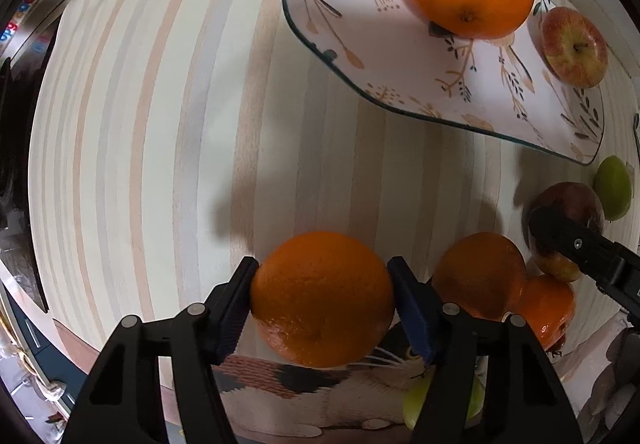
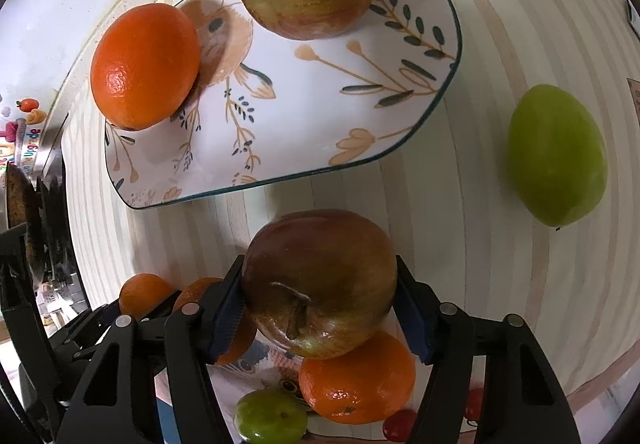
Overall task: Organize fruits
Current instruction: 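Grasp another orange with the left gripper while the right gripper grasps a brown apple, then lower the orange and apple onto the plate and open both grippers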
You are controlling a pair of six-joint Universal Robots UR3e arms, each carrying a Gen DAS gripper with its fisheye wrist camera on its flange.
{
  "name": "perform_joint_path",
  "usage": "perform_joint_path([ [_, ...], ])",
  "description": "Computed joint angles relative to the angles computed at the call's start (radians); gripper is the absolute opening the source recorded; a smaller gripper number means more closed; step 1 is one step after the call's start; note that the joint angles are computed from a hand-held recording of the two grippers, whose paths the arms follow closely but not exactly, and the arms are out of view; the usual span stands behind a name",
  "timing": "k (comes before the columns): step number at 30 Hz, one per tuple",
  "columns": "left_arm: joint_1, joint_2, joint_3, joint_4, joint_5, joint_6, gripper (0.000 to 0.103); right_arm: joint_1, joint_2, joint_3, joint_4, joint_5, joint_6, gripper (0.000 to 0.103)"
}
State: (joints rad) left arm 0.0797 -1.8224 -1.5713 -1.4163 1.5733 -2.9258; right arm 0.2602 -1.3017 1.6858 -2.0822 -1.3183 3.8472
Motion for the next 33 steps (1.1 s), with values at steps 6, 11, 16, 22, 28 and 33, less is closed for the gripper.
perform_joint_path([
  [6,0.037,0.039,-0.008,-0.004,-0.028,0.035,0.063,-0.034,-0.062,0.069,-0.015,0.005,-0.034,0.069],
  [11,0.038,0.063,0.080,-0.085,-0.058,0.048,0.063,-0.061,-0.132,0.103,0.000,0.025,-0.062,0.069],
  [16,0.024,0.023,0.302,-0.233,-0.131,0.055,0.063,-0.113,-0.223,0.093,0.046,0.059,-0.104,0.069],
  [22,-0.028,-0.229,0.722,-0.431,-0.204,-0.008,0.063,-0.181,-0.215,-0.009,0.128,0.028,-0.202,0.069],
  [28,-0.060,-0.494,1.063,-0.570,-0.236,-0.078,0.063,-0.214,-0.124,-0.108,0.184,-0.031,-0.302,0.069],
  [33,-0.082,-0.578,1.173,-0.623,-0.232,-0.116,0.063,-0.212,-0.072,-0.148,0.195,-0.036,-0.312,0.069],
])
